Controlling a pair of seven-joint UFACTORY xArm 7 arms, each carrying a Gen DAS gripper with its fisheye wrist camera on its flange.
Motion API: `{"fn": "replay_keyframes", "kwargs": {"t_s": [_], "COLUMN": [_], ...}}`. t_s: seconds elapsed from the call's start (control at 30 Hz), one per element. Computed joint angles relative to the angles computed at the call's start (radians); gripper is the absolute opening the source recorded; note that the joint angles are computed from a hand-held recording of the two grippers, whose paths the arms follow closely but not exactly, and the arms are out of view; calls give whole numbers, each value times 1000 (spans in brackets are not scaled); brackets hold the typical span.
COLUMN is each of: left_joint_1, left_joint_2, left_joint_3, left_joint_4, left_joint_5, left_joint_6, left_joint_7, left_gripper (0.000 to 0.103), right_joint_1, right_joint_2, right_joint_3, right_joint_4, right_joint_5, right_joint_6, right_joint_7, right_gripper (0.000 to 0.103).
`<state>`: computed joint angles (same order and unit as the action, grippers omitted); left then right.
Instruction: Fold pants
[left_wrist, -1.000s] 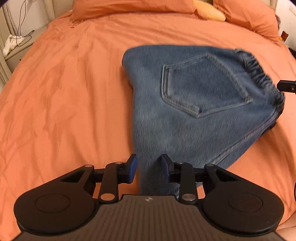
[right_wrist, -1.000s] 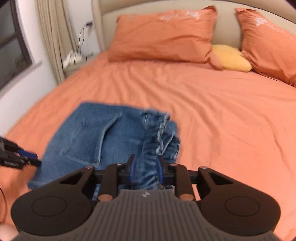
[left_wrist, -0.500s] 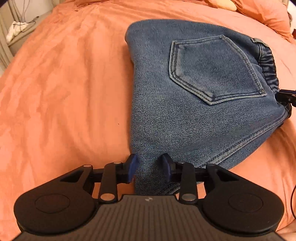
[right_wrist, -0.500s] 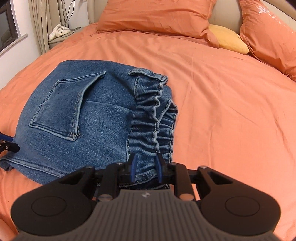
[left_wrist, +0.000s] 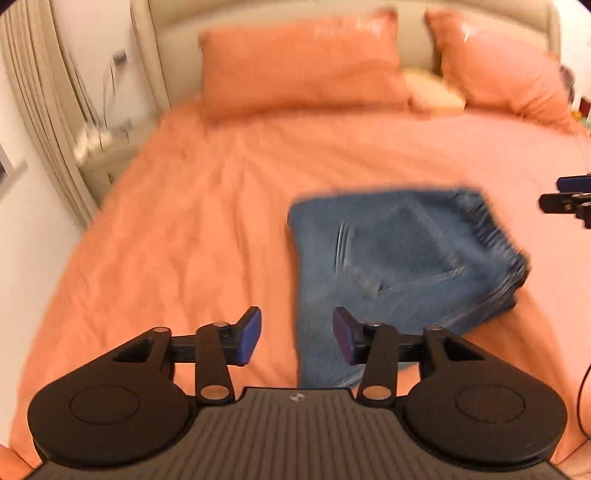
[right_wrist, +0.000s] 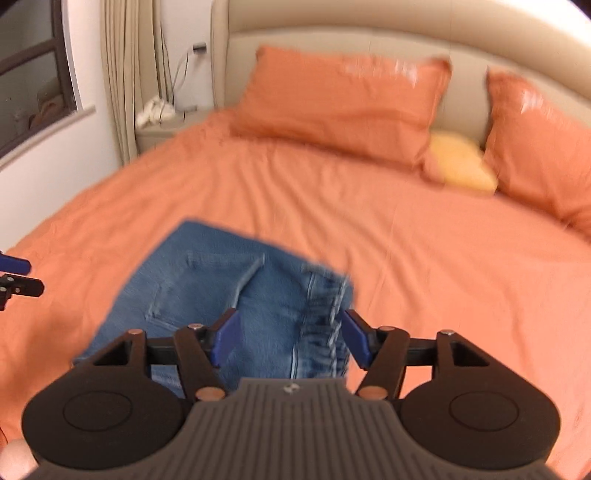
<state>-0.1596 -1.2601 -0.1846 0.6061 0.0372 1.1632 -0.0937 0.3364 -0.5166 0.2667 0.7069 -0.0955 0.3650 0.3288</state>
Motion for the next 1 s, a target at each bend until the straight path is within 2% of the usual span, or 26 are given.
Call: {"fn": "replay_keyframes", "kwargs": {"t_s": [0.03,0.07,0.1,0.17,0.23,0.3,0.37,0.43,0.6,0.7,0.83,1.0], "left_joint_1": [-2,1,1,-1,3,16,29,29,69,91,82,48], "left_joint_2": [-17,-23,-35,-47,-67,-80,-95,-133,-226,-265,-279,-298], "left_joint_3": [-15,-34,-51,-90,-131,-172,-202,-220,-267,-297,-319,-353], "left_joint_4": [20,42,64,100,132,157,199,208,234,243,246,210], "left_joint_5": [3,8,13,19,31,40,40,28,35,39,9,-28], "left_joint_6": [0,-5,-4,-16,-18,-13,22,23,58,103,171,239], "left_joint_7": [-5,-12,-17,-27,-40,-66,-99,-138,-217,-238,-241,-241], "left_gripper": [63,65,68,73,83,83,85,94,97,100,100,100], "right_joint_1": [-6,-9,-15,-38,-42,-32,-8,5,42,60,79,139], "right_joint_2": [-31,-61,-93,-164,-244,-318,-394,-477,-703,-821,-950,-1016], "right_joint_3": [10,18,29,57,68,71,69,79,120,173,257,329], "right_joint_4": [3,6,10,7,-8,-22,-42,-67,-155,-193,-218,-259], "right_joint_5": [-11,-19,-27,-49,-58,-51,-35,-16,37,61,77,104], "right_joint_6": [5,11,18,13,-3,2,20,49,145,231,363,440], "right_joint_7": [7,12,21,48,61,69,70,88,167,235,329,410], "right_gripper": [58,64,75,86,91,98,98,98,98,98,98,98]}}
